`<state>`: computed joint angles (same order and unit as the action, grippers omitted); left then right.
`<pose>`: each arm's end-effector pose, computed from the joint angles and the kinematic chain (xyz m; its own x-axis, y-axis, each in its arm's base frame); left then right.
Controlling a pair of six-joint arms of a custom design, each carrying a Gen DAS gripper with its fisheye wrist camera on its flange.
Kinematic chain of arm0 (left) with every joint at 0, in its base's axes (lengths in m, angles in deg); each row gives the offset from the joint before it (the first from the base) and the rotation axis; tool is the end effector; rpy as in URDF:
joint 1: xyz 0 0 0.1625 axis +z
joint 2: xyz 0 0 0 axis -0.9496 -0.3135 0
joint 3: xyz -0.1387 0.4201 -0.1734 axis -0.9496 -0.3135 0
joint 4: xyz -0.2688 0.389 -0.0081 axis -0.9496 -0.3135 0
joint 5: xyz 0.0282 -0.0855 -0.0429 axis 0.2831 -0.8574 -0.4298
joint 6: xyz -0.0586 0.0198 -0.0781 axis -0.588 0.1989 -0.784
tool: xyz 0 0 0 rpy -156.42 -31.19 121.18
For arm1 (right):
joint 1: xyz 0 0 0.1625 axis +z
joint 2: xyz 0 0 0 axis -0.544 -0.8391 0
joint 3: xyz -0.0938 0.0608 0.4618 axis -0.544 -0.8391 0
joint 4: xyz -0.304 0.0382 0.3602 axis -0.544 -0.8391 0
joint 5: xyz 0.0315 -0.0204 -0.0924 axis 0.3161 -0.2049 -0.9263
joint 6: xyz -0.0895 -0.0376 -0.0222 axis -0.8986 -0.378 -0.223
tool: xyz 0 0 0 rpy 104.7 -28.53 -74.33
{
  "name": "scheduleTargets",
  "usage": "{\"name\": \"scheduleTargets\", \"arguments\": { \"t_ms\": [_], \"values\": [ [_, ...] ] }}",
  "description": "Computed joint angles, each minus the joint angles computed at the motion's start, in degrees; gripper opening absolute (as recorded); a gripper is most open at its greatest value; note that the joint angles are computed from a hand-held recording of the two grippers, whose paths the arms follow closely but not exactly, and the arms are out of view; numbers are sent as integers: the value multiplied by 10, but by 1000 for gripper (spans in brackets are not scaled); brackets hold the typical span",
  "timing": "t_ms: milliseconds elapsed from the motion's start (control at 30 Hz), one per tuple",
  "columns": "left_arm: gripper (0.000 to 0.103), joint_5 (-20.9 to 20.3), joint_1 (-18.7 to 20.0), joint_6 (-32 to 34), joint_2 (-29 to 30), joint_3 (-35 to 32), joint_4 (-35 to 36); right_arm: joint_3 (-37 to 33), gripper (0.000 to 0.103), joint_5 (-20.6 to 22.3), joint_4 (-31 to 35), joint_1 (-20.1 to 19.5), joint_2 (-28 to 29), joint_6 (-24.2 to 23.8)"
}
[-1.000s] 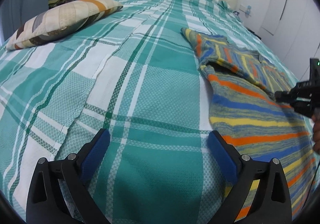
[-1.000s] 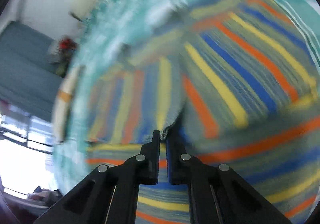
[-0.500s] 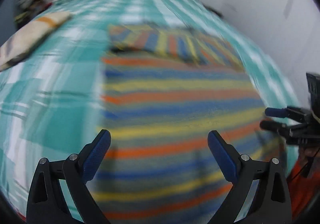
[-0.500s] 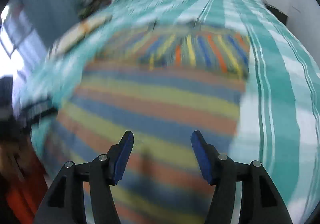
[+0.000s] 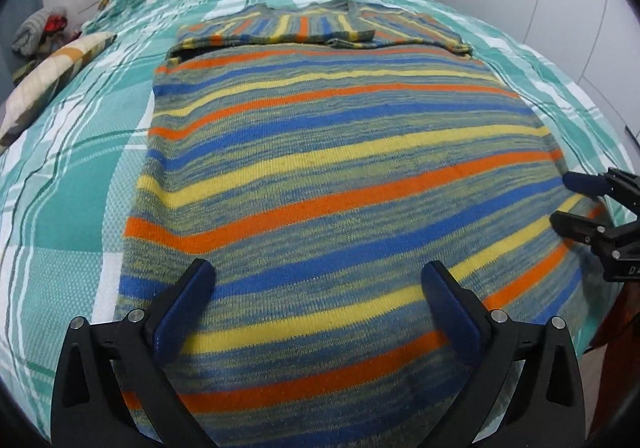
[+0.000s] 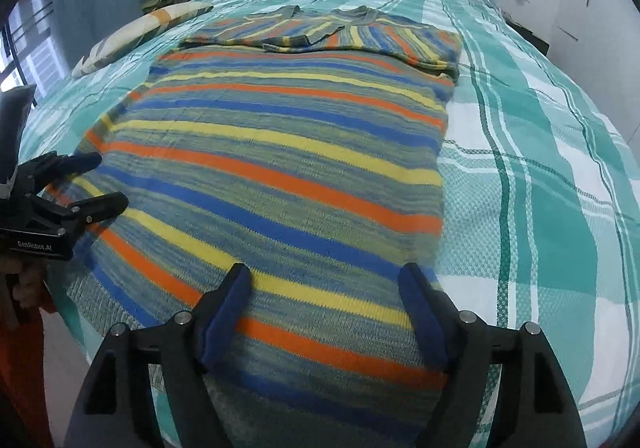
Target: Fold small clothes
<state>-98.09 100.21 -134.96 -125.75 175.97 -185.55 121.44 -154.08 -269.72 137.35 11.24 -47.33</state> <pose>-0.1102 -0.3010 0.1785 -0.7356 -0.0259 -0.6769 0.3898 0.8011 -0.4542 0.1849 -0.3706 0.1088 -0.5985 -0.5421 0.5898 -0.7162 0.6920 -0.0908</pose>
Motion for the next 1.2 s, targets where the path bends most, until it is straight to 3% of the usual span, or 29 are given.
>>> {"name": "scheduleTargets", "arguments": {
  "t_ms": [167, 267, 333, 400, 500, 600, 667, 733, 800, 967, 1200],
  "values": [
    [102, 1, -8, -14, -7, 0, 12, 3, 77, 6, -24, 2, 5, -10],
    [101, -4, -18, -57, -50, -24, 91, 2, 77, 20, -21, 8, -24, -3],
    [102, 31, -30, -90, -116, -36, 171, -7, 81, 12, -69, 6, -35, -20],
    [102, 65, -6, -126, -156, -59, 243, -28, 86, -5, -89, -9, -37, -33],
    [102, 105, 87, -151, -175, -98, 285, -83, 86, -44, -83, -46, -28, -28],
    [102, 127, 172, -87, -173, -99, 198, -125, 86, -53, -83, -88, -15, -11],
    [102, 115, 226, 12, -160, -76, 85, -140, 89, -63, -97, -117, 0, -5],
    [102, 150, 213, 47, -166, -38, 30, -124, 96, 0, -110, -158, -12, 15],
    [102, 168, 209, 25, -149, -39, 53, -117, 97, 35, -112, -169, -22, 14],
    [102, 162, 222, 91, -144, -27, -39, -125, 103, 15, -125, -162, -4, -4],
    [102, 163, 221, 99, -153, -22, -45, -124, 103, 4, -147, -161, 7, -17]
  ]
}}
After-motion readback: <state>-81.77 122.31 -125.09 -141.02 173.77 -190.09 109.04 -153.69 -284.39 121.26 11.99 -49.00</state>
